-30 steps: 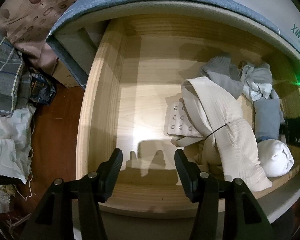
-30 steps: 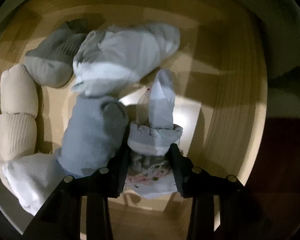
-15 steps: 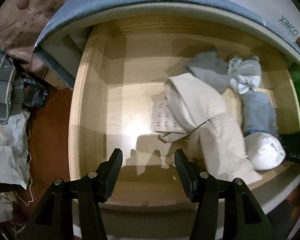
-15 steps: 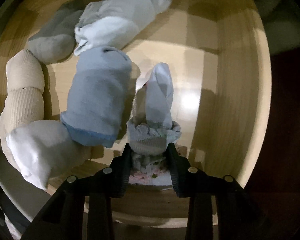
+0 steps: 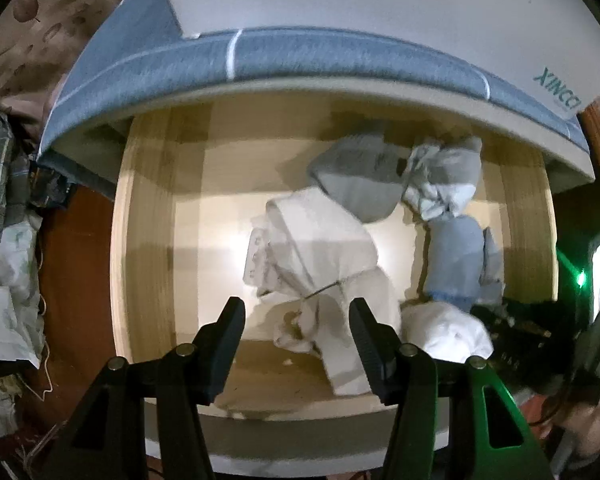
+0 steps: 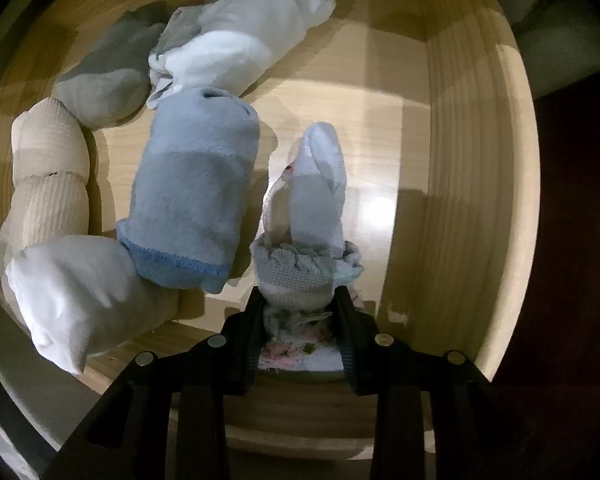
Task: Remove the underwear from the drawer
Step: 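Grasp the beige hook-clasp bra with the left tool while the right holds the white underwear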
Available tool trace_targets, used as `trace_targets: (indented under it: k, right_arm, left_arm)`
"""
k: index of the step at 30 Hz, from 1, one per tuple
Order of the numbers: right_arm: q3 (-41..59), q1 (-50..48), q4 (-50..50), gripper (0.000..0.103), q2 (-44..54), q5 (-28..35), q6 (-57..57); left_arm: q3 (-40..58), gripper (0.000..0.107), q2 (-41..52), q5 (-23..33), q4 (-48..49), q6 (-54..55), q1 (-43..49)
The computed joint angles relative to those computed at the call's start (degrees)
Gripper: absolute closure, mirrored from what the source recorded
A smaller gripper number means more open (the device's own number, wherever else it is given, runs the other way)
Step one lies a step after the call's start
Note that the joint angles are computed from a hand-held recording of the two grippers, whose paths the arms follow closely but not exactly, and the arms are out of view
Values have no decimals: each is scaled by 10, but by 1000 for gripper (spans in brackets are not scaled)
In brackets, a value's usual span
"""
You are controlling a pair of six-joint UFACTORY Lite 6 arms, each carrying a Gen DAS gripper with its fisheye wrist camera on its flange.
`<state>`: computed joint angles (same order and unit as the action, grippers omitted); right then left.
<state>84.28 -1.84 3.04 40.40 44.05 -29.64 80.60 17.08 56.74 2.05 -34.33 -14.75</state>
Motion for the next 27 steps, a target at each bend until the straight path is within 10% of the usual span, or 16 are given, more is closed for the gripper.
trace_targets:
  k: [9,27]
  right_arm:
    - [-55,-19,22,70,-4,-52,-39]
    - [56,-45,28,69,24,37,-62]
  left_arm:
    - [70,48,76,-10,-81,14,15]
    - [61,31,161,-37,-77,-7,11]
